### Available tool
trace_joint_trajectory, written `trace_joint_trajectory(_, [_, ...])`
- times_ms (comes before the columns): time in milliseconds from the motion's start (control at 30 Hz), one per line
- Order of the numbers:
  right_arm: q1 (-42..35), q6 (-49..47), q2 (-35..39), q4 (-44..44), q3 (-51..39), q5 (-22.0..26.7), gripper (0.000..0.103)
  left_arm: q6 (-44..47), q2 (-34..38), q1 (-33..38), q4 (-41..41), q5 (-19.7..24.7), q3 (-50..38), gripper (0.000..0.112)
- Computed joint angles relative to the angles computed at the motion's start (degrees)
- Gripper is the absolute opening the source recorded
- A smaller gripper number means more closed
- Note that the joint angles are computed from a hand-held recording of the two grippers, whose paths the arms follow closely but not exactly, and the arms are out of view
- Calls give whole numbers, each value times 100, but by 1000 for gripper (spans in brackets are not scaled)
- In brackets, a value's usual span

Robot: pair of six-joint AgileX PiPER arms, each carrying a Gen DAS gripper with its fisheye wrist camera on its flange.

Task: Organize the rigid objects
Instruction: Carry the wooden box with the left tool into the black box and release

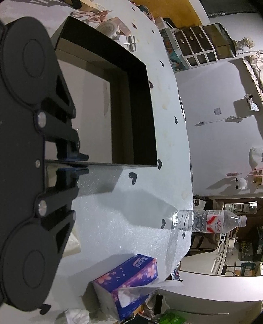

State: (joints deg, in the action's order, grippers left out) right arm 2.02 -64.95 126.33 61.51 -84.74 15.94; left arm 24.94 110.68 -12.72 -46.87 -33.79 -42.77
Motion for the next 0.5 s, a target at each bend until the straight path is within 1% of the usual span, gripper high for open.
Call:
trace_joint_trajectory(33, [34,-137,-8,126,49,-78,6,-72,-77,-34,4,-57,52,41])
trace_joint_trajectory(167, [127,-12,-46,-49,107,-278,5,-448,-412,-111,243,-104,183,41])
trace_joint_trajectory(267, [127,-38,-42,-36,103,-286,5,-652,-589,-175,430,8,82,41])
trace_joint_trajectory(367, [119,-182,-43,114,128,-282,5,-1029,-645,-244,836,273,-202,41])
trace_joint_trajectory(500, [108,278,-34,-281,66,-221,5,-1691,-453,-381,1542,878,-920,41])
